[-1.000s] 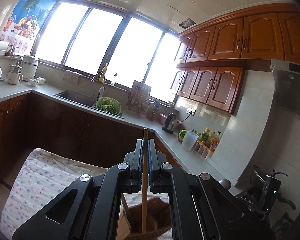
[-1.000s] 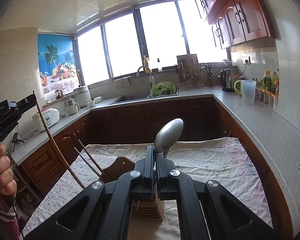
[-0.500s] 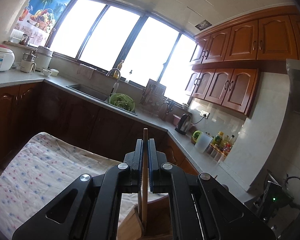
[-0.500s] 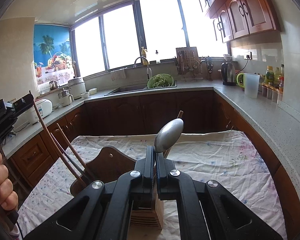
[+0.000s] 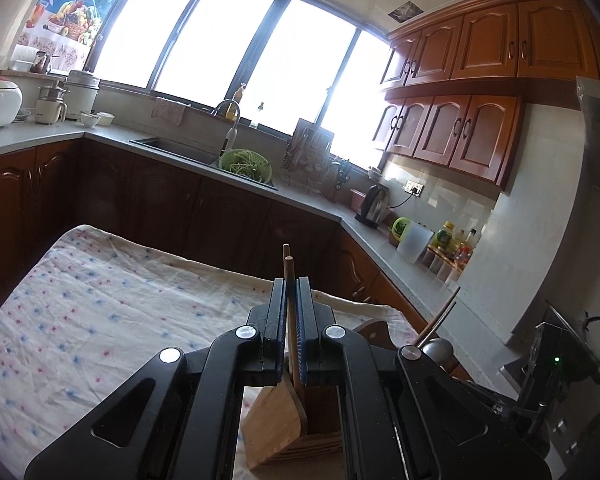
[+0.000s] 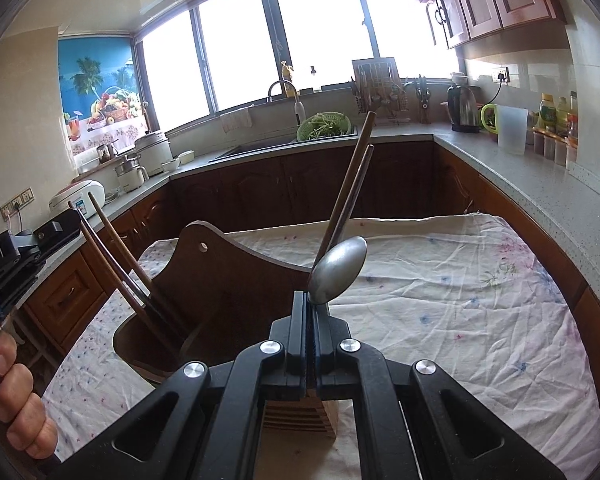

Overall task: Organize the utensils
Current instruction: 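Lower the chopstick into the holder with the left tool while the right tool inserts the spoon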

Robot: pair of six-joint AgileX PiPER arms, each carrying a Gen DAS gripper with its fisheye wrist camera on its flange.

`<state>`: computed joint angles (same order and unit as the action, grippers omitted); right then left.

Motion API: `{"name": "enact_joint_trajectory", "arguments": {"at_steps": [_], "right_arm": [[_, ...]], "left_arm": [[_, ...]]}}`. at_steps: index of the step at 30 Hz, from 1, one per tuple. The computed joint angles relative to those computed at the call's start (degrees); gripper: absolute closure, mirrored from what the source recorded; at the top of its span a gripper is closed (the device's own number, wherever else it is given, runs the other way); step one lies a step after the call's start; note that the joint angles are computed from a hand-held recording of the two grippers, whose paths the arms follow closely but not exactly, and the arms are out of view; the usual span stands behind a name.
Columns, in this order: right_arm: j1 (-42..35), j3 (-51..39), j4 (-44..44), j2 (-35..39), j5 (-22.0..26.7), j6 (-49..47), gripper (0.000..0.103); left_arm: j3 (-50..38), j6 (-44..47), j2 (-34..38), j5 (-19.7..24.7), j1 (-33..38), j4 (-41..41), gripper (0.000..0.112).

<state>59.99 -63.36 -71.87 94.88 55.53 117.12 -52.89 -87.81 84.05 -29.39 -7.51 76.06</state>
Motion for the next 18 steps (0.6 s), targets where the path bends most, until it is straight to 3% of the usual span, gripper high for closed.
{"name": "enact_joint_trajectory", "arguments": {"at_steps": [10, 15, 16, 18], "right_arm": [[-0.82, 0.15, 0.99, -0.79, -1.58, -1.04, 0.100], [-0.99, 0.82, 1.20, -1.90, -2.06, -0.90, 0.093], [-0.70, 0.77, 1.32, -2.03, -1.30, -0.95, 0.089], [0.13, 1.15, 1.00, -2.59, 0.09, -0.31, 0.065]], "left_arm": [[-1.84, -4.98, 0.17, 1.99, -0.80, 5.36, 0.108], [-3.78, -12.19, 0.99, 0.89, 0.57, 11.52, 0.102], [-3.80, -13.20, 0.92, 1.00, 0.77, 12.32, 0.099], [-3.31, -13.30, 0.59, 0.51, 1.45, 12.24, 0.088]]}}
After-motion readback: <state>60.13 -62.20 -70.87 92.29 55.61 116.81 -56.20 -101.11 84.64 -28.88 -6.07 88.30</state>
